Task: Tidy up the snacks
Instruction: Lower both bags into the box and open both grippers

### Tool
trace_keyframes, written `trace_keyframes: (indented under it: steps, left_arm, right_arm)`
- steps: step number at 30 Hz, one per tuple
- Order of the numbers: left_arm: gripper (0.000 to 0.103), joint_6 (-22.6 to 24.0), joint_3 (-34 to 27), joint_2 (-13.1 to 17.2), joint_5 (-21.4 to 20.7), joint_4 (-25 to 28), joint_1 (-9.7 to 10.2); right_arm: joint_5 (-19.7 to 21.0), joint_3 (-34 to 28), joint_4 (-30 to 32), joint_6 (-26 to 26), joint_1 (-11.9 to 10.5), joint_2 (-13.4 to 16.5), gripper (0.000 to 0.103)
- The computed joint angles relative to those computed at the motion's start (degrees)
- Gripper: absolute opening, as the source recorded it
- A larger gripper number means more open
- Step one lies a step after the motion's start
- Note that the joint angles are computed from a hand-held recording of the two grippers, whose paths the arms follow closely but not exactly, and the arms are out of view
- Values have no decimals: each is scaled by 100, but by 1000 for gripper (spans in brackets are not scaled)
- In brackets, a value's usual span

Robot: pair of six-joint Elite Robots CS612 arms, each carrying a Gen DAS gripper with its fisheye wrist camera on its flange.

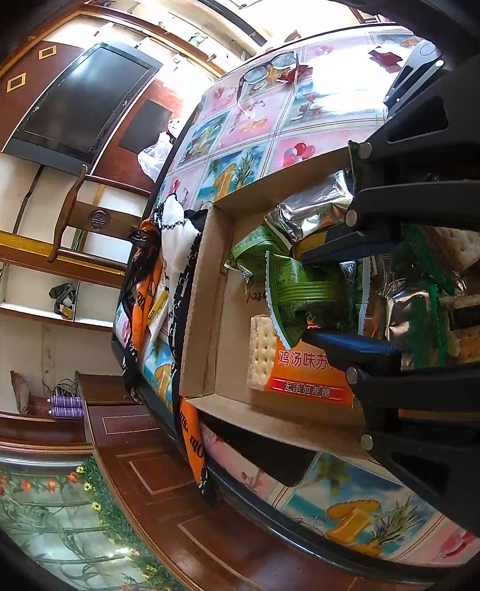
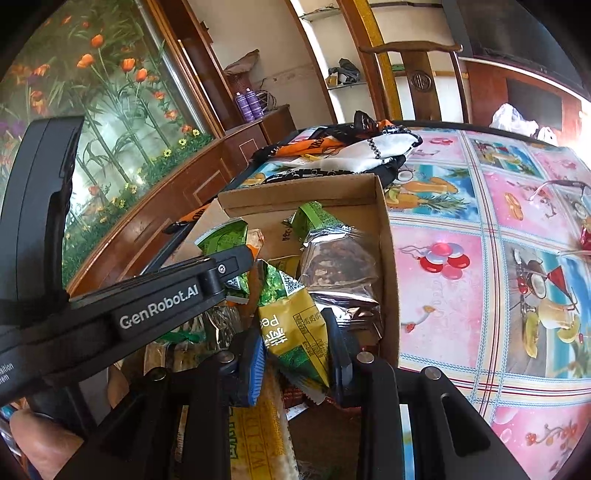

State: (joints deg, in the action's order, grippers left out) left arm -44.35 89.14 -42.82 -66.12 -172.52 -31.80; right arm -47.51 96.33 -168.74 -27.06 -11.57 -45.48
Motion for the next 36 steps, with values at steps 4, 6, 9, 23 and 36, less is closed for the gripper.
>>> trace_keyframes:
  steps: [4, 6, 9, 23, 36]
  left_arm:
    - [33, -16, -19, 9, 15, 58, -1]
    - [33, -24, -25, 10, 16, 92, -1]
    - [33, -38, -36, 12, 25, 150, -1]
    - [33, -16, -77, 17, 47, 337, -9]
    - [37, 22, -80, 18, 122, 412, -22]
  right_arm:
    - [-60, 19, -92, -35, 11, -1, 30]
    - [-109, 1, -68, -17, 17, 5, 30]
    - [-107, -16, -43, 9, 16, 13, 30]
    - [-148, -29, 10, -6, 16, 24, 31]
    - [-168, -36, 21, -30, 15, 33, 31]
